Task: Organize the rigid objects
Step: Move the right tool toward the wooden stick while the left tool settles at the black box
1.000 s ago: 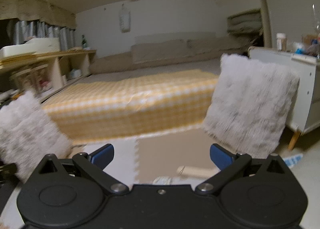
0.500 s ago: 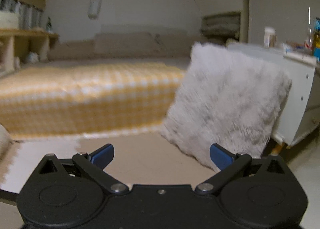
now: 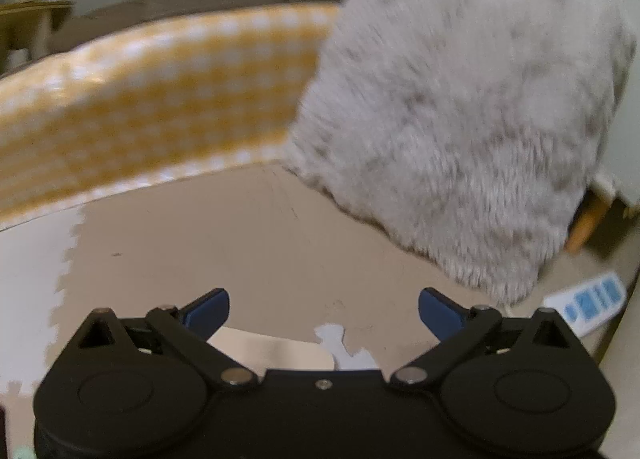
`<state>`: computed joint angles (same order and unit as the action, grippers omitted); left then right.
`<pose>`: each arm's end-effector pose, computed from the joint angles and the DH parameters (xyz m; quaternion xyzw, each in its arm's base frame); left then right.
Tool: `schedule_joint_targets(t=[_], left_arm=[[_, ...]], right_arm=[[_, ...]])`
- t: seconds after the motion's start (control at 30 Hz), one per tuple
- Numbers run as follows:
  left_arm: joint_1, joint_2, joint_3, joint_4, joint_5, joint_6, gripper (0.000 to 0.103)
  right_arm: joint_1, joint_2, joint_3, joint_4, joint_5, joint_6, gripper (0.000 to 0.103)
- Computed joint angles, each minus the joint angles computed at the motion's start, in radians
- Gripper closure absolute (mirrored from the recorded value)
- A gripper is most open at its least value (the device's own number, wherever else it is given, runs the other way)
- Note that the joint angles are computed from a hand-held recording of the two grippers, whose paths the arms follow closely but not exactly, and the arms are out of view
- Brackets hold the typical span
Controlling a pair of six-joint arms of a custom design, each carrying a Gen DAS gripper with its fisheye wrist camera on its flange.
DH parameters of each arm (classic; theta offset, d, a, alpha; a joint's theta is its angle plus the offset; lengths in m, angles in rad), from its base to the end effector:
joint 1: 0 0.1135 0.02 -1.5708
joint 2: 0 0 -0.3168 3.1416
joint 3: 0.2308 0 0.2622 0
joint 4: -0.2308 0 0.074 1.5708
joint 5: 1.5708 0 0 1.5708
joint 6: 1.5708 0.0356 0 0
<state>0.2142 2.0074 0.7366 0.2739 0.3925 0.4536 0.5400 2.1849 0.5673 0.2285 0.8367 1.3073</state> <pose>0.3397 0.0600 0.0847 0.1671 0.9274 -0.0857 0.3236 0.2436 0.1152 0.0184 0.3748 0.8300 -0.1778 0.3728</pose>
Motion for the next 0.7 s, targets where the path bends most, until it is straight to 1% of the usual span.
schedule_joint_targets(t=[0.03, 0.07, 0.1, 0.13, 0.2, 0.23, 0.3, 0.37, 0.4, 0.47, 0.5, 0.6, 0.63, 0.67, 0.7], left_arm=[[-0.005, 0.01, 0.013, -0.024, -0.01, 0.011, 0.03], [-0.012, 0.021, 0.023, -0.043, -0.026, 0.021, 0.037], [-0.016, 0.03, 0.031, -0.055, -0.038, 0.029, 0.042], [-0.02, 0.04, 0.04, -0.072, -0.048, 0.038, 0.045], [-0.029, 0.058, 0.059, -0.108, -0.065, 0.054, 0.052], [-0.032, 0.064, 0.065, -0.119, -0.073, 0.06, 0.054], [-0.039, 0.076, 0.077, -0.138, -0.087, 0.07, 0.059], [-0.044, 0.089, 0.086, -0.144, -0.1, 0.074, 0.063], [-0.045, 0.093, 0.088, -0.146, -0.106, 0.075, 0.067], [-0.043, 0.1, 0.098, -0.157, -0.114, 0.076, 0.073], [-0.042, 0.102, 0.103, -0.163, -0.116, 0.074, 0.075], [-0.042, 0.108, 0.118, -0.179, -0.12, 0.069, 0.079], [-0.043, 0.109, 0.121, -0.183, -0.121, 0.069, 0.081], [-0.045, 0.11, 0.124, -0.186, -0.122, 0.068, 0.084], [-0.046, 0.111, 0.125, -0.187, -0.122, 0.07, 0.085]], right_arm=[[-0.022, 0.019, 0.013, -0.002, -0.014, 0.006, 0.009], [-0.042, 0.034, 0.025, -0.011, -0.025, 0.007, 0.013], [-0.056, 0.048, 0.036, -0.022, -0.028, 0.012, 0.016], [-0.072, 0.06, 0.045, -0.03, -0.03, 0.012, 0.016], [-0.102, 0.084, 0.064, -0.057, -0.04, 0.029, 0.018], [-0.118, 0.093, 0.065, -0.054, -0.054, 0.026, 0.019], [-0.147, 0.114, 0.069, -0.036, -0.104, -0.003, 0.021], [-0.168, 0.128, 0.069, -0.015, -0.178, -0.059, 0.023], [-0.156, 0.13, 0.062, -0.005, -0.167, -0.049, 0.023], [-0.147, 0.1, 0.052, -0.026, -0.181, -0.051, 0.023], [-0.146, 0.075, 0.043, -0.036, -0.203, -0.068, 0.02], [-0.148, 0.011, -0.016, 0.055, -0.35, -0.207, 0.019], [-0.142, -0.001, -0.017, 0.042, -0.393, -0.244, 0.021], [-0.124, -0.002, 0.009, -0.021, -0.41, -0.272, 0.025], [-0.102, 0.007, 0.03, -0.058, -0.381, -0.281, 0.026]])
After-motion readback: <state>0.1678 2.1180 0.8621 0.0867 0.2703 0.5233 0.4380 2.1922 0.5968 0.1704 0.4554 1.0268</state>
